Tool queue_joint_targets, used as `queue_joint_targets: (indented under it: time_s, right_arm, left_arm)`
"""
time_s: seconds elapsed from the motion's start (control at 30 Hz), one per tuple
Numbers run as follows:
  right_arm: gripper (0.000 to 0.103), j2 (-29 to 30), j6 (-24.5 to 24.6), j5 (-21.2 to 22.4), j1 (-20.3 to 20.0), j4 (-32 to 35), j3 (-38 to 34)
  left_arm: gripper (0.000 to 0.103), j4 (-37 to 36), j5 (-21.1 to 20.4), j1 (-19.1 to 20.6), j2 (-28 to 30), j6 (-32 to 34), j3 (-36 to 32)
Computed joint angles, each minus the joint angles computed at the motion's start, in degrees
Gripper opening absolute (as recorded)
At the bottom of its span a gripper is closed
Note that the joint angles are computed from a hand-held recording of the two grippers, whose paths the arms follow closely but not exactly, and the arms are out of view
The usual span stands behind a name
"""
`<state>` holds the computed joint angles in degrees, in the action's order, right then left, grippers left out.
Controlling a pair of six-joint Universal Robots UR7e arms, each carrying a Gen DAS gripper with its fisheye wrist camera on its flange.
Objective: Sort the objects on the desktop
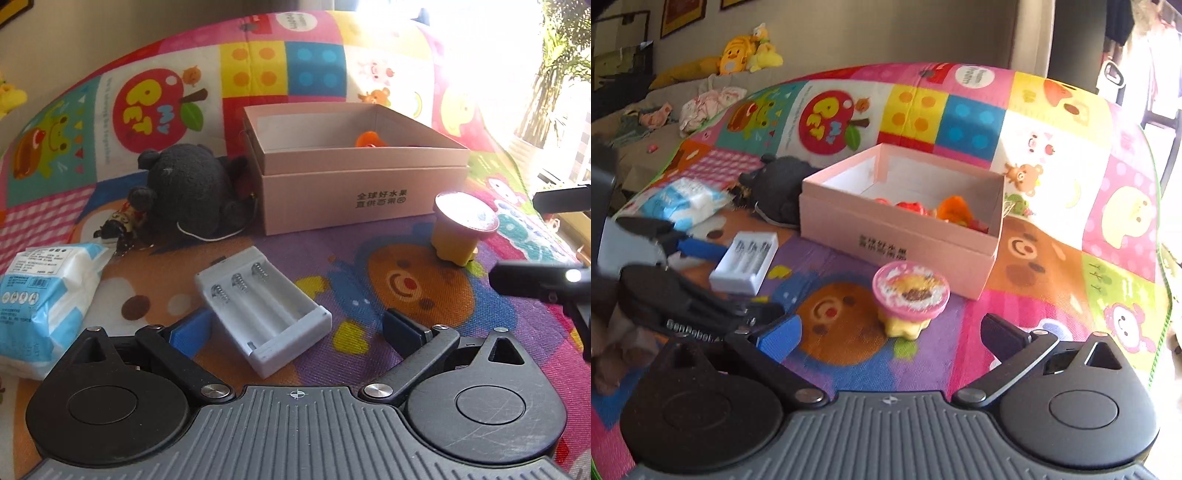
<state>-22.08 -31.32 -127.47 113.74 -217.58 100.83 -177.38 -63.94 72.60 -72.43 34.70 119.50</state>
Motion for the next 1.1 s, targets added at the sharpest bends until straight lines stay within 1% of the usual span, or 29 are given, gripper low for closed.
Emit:
queue_joint_targets:
  time_s: [0.07, 0.13, 0.2, 0.27, 0.3, 0.33, 0.47, 0.53, 0.67, 0.73, 0.77, 0.8, 0.87, 0.97, 1.0, 1.07, 1.1]
  right_arm:
    - [0.101, 0.97, 2.43, -1.25, -0.72, 2.51, -2.92]
    - [0.087, 1.74, 4.07, -1.96, -1.31, 5.51, -5.04]
    - [0.083, 2.87, 4.49, -2.85, -1.65, 6.95, -6.92]
    - [0.07, 3.51, 4.97, -4.0, -1.61, 8.32, -8.04]
    - [0.056, 3.5, 5.31, -4.26, -1.64, 9.34, -8.24]
    - [0.054, 3.38, 5.63, -4.42, -1.67, 9.78, -8.13]
    - [0.054, 3.39, 4.83, -4.84, -1.35, 7.86, -7.61]
    - [0.052, 2.91, 5.23, -4.7, -1.16, 7.72, -6.87]
    - [0.052, 1.83, 5.57, -5.05, -0.62, 6.48, -3.43]
    - [0.052, 1.37, 5.37, -5.46, -0.27, 4.65, -0.57]
    - [0.05, 1.32, 5.11, -5.68, -0.11, 3.34, 0.67]
    - [0.042, 1.2, 4.82, -5.94, 0.06, 2.24, 2.06]
    - [0.042, 1.76, 3.46, -6.59, 0.43, -1.9, 3.68]
    - [0.042, 2.32, 2.39, -7.0, 0.71, -5.6, 4.92]
    - [0.043, 2.38, 2.38, -6.69, 0.56, -6.26, 5.1]
    - [0.055, 2.35, 3.07, -7.05, 0.43, -6.45, 4.95]
    - [0.073, 1.86, 3.99, -6.35, 0.16, -5.75, 5.27]
  left_arm:
    - [0.102, 0.24, -0.47, 0.26, -0.1, -0.68, -0.21]
    - [0.102, 0.14, -0.64, 0.37, -0.19, -0.99, -0.22]
    - [0.102, 0.12, -0.72, 0.43, -0.2, -1.1, -0.26]
    - [0.102, 0.26, -0.99, 0.54, -0.19, -1.22, -0.36]
    - [0.102, 0.38, -1.17, 0.6, -0.23, -1.33, -0.42]
    - [0.102, 0.49, -1.36, 0.68, -0.25, -1.44, -0.47]
    - [0.103, 0.61, -1.57, 0.77, -0.27, -1.6, -0.54]
    - [0.103, 0.54, -1.43, 0.74, -0.23, -1.58, -0.54]
    - [0.103, -0.29, -0.22, 0.42, 0.09, -1.77, -0.4]
    - [0.103, -1.14, 0.68, 0.29, 0.35, -2.69, -0.32]
    - [0.103, -1.45, 1.25, 0.24, 0.51, -3.16, -0.37]
    - [0.103, -1.69, 1.89, 0.13, 0.71, -3.43, -0.46]
    - [0.103, -2.01, 3.19, -0.18, 1.33, -3.54, -0.76]
    - [0.103, -2.23, 4.58, -0.6, 2.75, -3.82, -1.79]
    - [0.103, -2.42, 4.94, -0.7, 3.32, -3.83, -2.21]
    - [0.103, -3.06, 5.96, -0.98, 4.82, -3.62, -3.26]
    - [0.103, -3.33, 6.37, -1.12, 5.32, -3.6, -3.65]
